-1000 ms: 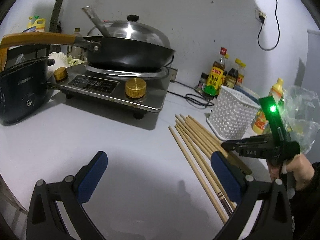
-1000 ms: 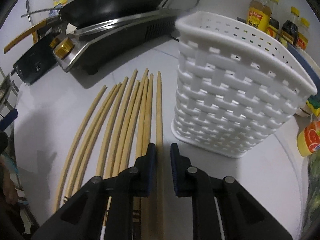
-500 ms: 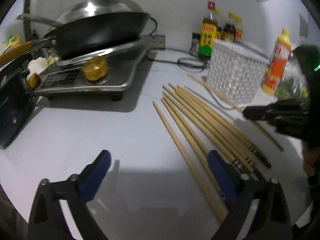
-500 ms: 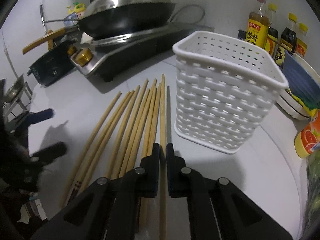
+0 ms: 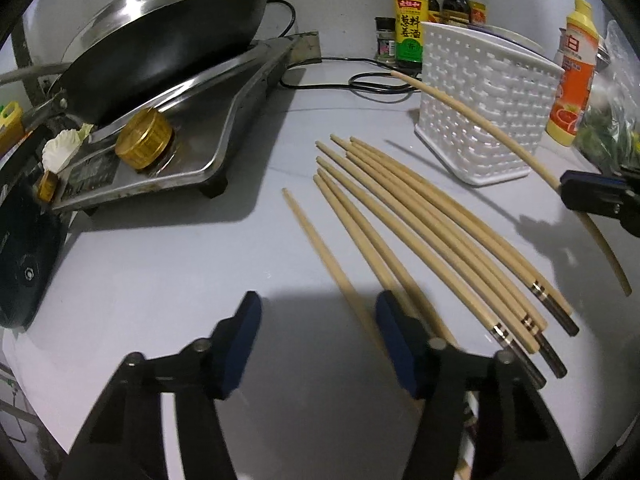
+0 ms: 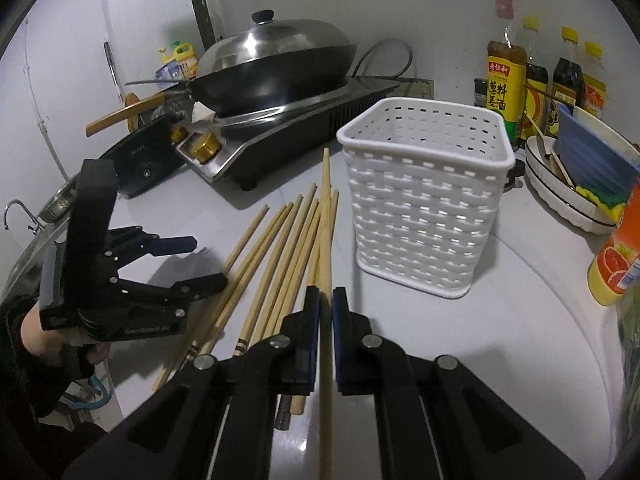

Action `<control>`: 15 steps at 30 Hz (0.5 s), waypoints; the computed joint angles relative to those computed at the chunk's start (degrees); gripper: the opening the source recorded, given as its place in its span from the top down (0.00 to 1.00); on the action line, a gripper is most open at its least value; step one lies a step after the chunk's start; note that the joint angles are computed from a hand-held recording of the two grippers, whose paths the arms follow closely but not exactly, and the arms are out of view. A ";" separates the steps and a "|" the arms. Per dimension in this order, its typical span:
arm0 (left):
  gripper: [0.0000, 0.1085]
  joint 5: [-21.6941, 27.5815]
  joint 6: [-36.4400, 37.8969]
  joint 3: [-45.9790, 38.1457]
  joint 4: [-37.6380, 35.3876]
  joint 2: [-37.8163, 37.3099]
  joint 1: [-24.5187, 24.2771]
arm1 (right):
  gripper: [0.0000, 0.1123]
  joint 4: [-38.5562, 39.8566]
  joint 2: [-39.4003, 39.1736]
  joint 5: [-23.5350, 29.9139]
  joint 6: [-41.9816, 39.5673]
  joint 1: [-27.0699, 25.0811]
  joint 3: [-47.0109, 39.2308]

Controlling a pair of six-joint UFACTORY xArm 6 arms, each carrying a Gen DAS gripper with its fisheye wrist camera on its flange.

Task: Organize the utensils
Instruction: 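Close the left tool on a wooden chopstick while the right tool lifts its chopstick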

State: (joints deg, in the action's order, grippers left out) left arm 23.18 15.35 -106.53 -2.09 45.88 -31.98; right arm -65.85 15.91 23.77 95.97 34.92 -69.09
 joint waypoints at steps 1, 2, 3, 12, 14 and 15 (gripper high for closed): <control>0.64 0.48 0.58 -0.32 -0.76 0.08 -0.12 | 0.95 -0.42 -0.08 -0.16 0.34 -0.03 0.16; 0.70 1.06 1.14 -0.63 -1.75 0.13 -0.23 | 0.95 -0.94 -0.38 -0.46 0.73 -0.04 0.50; 0.78 1.47 1.50 -0.99 -2.47 0.30 -0.30 | 0.95 -1.27 -0.33 -0.65 0.87 -0.08 0.49; 0.94 2.04 5.95 1.70 -9.80 -1.61 -0.45 | 0.95 -3.38 -1.82 -0.69 1.51 0.69 1.30; 0.95 1.56 4.97 2.55 -8.68 -2.09 -0.45 | 0.95 -4.48 -2.33 -0.48 2.26 1.02 1.50; 0.95 1.77 4.85 2.59 -8.77 -2.19 -0.44 | 0.95 -5.40 -2.57 -0.63 3.10 1.08 1.68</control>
